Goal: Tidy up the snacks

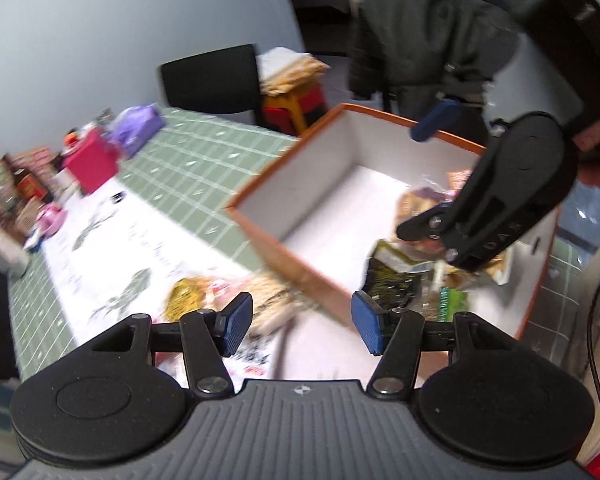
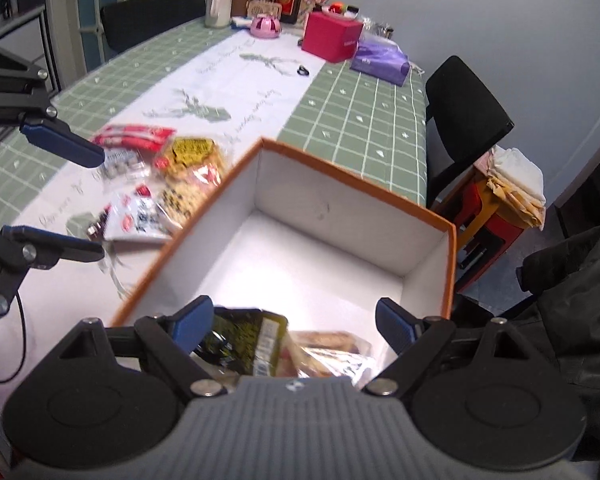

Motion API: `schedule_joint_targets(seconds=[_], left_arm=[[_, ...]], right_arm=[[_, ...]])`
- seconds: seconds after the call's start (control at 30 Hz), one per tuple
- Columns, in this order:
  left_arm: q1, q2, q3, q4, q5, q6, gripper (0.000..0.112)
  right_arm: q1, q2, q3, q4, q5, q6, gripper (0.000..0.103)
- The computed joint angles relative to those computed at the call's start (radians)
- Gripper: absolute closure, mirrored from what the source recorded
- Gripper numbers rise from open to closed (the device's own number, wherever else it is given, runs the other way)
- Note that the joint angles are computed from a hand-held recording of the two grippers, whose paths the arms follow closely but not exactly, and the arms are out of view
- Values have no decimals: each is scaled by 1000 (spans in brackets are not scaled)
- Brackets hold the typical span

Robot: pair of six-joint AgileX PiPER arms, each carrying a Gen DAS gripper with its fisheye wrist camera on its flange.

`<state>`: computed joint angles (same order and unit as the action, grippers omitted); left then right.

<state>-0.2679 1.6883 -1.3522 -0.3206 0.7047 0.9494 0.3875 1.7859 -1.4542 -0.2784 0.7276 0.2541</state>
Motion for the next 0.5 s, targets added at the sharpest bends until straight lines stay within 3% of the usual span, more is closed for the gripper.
schedule_joint_targets(seconds=[0.23, 0.4, 0.5], left_arm=[[109, 0, -14, -5, 6, -43, 43], [180, 11, 3, -52, 14, 33, 41], [205, 18, 41, -91, -27, 107, 41]], right_arm=[[63, 55, -90, 6, -26, -2, 26], [107, 123, -166, 22, -23, -98, 30], [134, 163, -200, 6, -28, -149, 34]])
